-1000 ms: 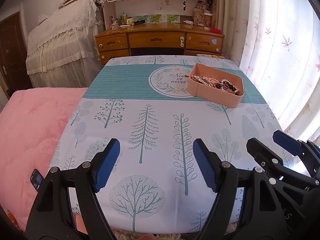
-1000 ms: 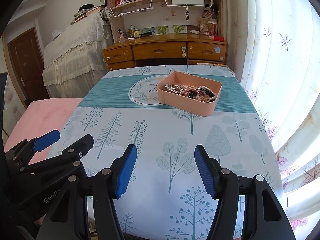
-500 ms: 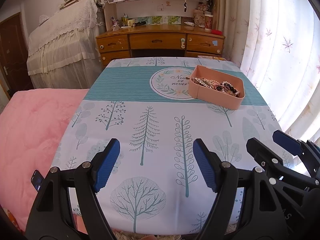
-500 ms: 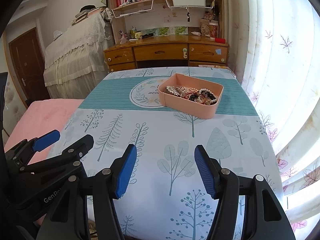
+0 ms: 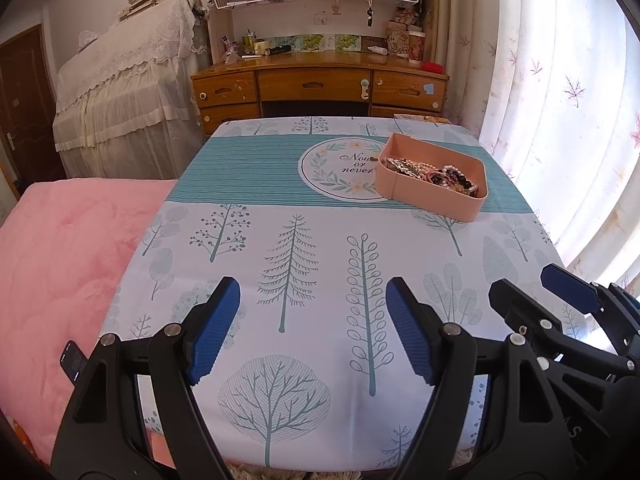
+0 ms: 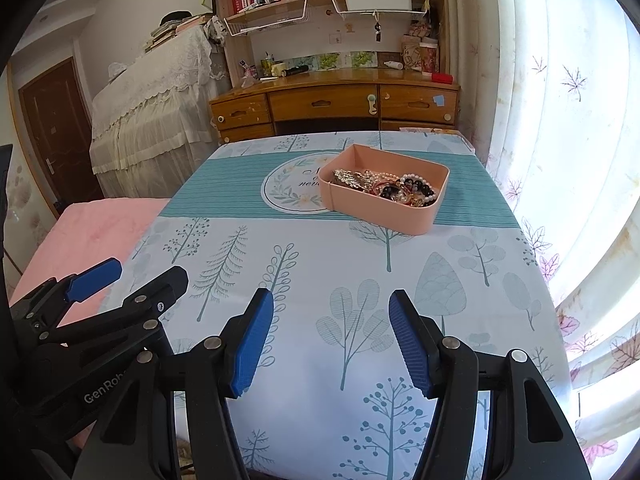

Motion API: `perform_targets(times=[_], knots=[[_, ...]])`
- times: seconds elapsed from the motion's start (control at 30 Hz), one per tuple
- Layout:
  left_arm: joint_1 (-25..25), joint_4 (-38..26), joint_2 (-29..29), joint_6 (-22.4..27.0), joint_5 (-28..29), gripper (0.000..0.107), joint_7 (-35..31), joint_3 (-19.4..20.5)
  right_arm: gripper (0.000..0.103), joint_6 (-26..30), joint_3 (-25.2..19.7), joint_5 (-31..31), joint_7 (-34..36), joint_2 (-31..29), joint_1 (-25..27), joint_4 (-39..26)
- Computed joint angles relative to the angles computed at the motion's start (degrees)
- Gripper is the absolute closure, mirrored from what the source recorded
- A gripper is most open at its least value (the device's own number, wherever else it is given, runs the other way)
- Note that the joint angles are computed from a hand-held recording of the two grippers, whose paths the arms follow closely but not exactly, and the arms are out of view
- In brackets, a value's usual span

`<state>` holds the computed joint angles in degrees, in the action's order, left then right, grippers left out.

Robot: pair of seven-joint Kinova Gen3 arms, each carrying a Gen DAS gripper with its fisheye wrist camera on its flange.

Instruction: Organize jewelry

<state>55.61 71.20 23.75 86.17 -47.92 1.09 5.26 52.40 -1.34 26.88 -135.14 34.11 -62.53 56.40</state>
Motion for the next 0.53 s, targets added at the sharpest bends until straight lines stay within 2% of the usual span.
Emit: perform_targets(times=[0.53], knots=[[0.65, -1.05, 1.07, 0.35, -0.23, 0.034, 0.20, -0.42, 0.042, -0.25, 0.07, -0.28, -0.19, 0.40, -0.10, -0.14]])
